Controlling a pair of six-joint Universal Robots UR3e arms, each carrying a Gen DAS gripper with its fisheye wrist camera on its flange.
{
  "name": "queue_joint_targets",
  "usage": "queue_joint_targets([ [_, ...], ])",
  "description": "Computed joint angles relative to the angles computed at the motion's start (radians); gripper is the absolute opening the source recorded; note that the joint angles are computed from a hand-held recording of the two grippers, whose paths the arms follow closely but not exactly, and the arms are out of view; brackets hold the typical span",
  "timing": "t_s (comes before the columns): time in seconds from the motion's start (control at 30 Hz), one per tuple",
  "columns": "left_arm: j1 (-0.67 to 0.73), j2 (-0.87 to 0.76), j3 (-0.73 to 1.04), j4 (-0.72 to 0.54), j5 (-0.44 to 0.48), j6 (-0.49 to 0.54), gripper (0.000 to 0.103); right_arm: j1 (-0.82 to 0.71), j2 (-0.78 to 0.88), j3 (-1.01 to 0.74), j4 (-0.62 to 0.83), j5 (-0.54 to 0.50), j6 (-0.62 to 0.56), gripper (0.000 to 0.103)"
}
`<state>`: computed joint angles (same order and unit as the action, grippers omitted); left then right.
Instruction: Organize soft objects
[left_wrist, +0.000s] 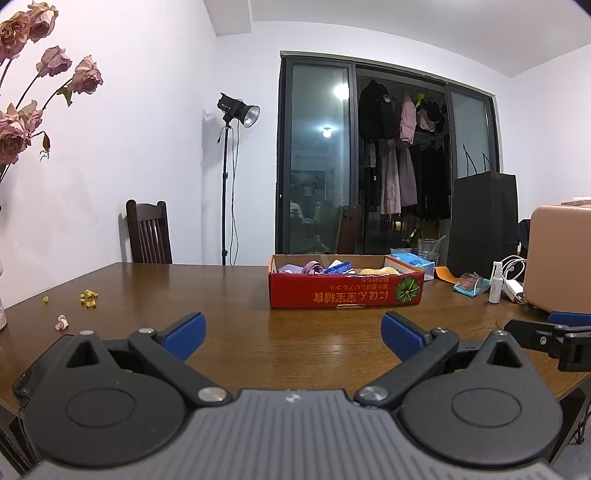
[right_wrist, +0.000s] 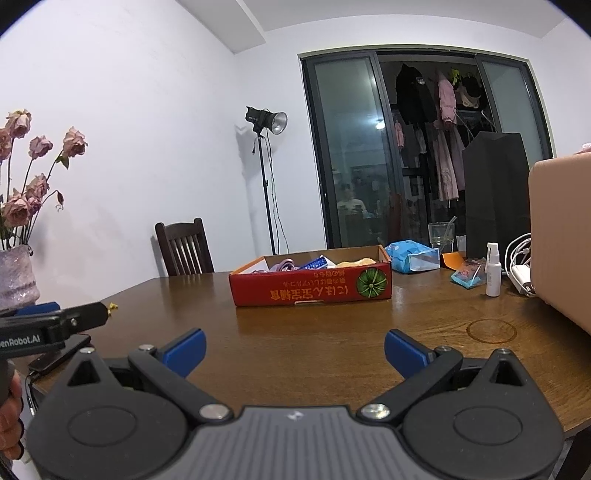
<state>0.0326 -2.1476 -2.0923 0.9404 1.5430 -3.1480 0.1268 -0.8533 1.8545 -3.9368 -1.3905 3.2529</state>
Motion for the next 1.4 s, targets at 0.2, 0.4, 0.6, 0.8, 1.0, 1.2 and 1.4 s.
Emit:
queue_joint_targets([
  [0.2, -0.003, -0.005, 0.001, 0.005, 0.004, 0.0, 0.103, -0.004, 0.001, -0.001, 0.001, 0.01, 0.004, 0.103],
  [0.4, -0.002, -0.004, 0.001, 0.002, 0.003, -0.001, 0.103, 0.001, 0.002, -0.005, 0.01, 0.0, 0.0, 0.103],
  [0.6, -0.001, -0.004, 0.001, 0.002, 0.002, -0.001, 0.103, 0.001, 0.002, -0.004, 0.01, -0.001, 0.0, 0.103],
  [0.8, -0.002, -0.003, 0.001, 0.0, 0.003, -0.001, 0.103, 0.001, 0.002, -0.005, 0.009, 0.002, 0.0, 0.103],
  [1.0, 0.0, -0.001, -0.004, 0.0, 0.0, -0.005, 0.103, 0.001, 0.004, 0.0, -0.004, 0.004, 0.002, 0.103],
  [1.2, -0.004, -0.003, -0.004, 0.005, 0.006, -0.005, 0.103, 0.004, 0.005, 0.002, -0.003, 0.006, -0.004, 0.103],
  [1.4, -0.012, -0.003, -0.003, 0.001, 0.021, -0.011, 0.103, 0.004, 0.001, 0.004, 0.0, 0.007, -0.002, 0.103],
])
